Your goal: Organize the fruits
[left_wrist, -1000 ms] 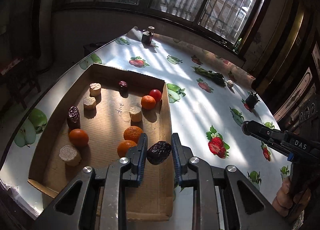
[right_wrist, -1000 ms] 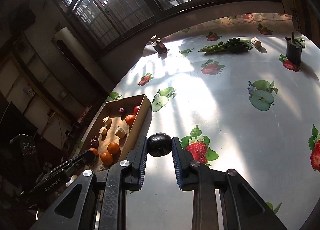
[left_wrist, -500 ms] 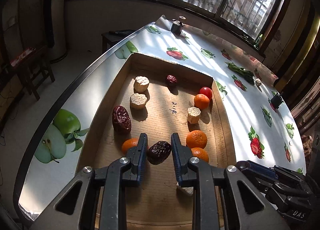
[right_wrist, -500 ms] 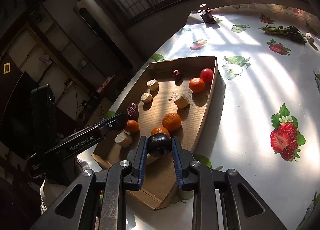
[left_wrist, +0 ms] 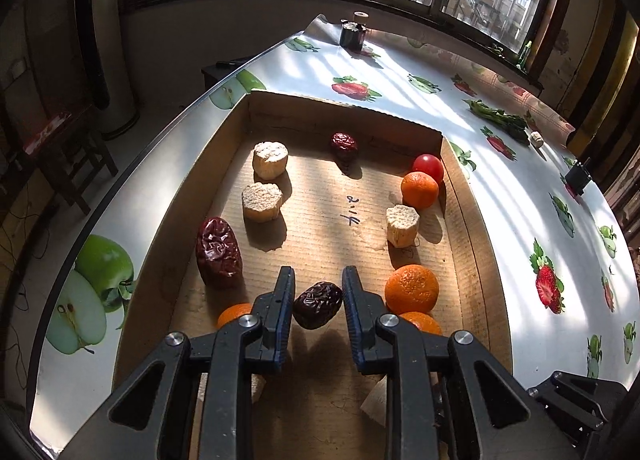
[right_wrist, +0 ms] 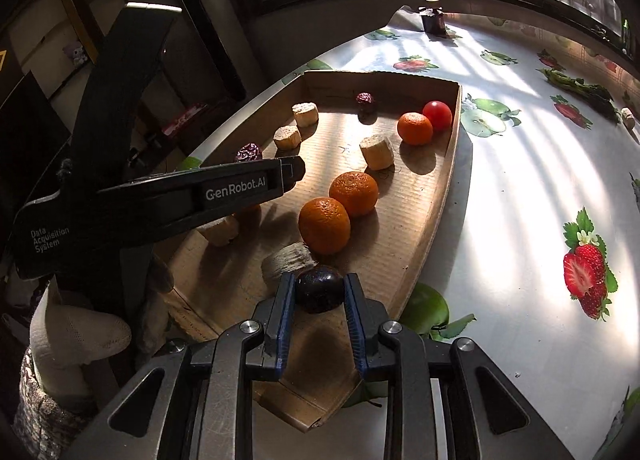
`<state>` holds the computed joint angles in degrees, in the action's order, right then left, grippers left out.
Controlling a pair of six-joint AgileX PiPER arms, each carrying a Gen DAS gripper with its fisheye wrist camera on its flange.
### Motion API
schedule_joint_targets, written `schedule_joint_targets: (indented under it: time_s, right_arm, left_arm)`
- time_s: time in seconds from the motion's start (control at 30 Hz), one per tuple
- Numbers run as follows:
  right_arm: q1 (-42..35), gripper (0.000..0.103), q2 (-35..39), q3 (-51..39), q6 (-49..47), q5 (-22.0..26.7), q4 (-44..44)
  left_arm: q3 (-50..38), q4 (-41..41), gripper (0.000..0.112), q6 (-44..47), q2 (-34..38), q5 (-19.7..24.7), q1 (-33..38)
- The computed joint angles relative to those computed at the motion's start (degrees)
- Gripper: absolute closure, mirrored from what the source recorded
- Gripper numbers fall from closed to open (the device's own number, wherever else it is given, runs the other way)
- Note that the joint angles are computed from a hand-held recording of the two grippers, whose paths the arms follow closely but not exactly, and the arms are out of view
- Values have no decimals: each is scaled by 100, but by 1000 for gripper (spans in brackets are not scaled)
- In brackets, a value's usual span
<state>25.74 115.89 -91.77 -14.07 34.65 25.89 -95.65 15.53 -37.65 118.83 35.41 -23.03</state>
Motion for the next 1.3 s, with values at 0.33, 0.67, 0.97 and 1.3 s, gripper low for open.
schedule_joint_targets:
  time_s: [0.33, 0.67, 0.97, 1.3]
  right_arm:
    - [181, 74, 3, 11, 565, -278, -780]
    - [184, 37, -591, 708, -17, -952, -257]
    - [-37, 37, -1191, 1502, -366, -1409, 251]
    - [-55, 29, -1586, 1948, 1461, -1651, -1434]
  left_arm:
    - [230, 551, 80, -595, -125, -57, -162]
    - [1059, 1776, 51, -2021, -1013, -49, -506]
    - [1600, 3959, 31, -4296, -1589, 1221, -1323]
    - [2623, 4665, 9, -6556, -2366, 1945, -1994]
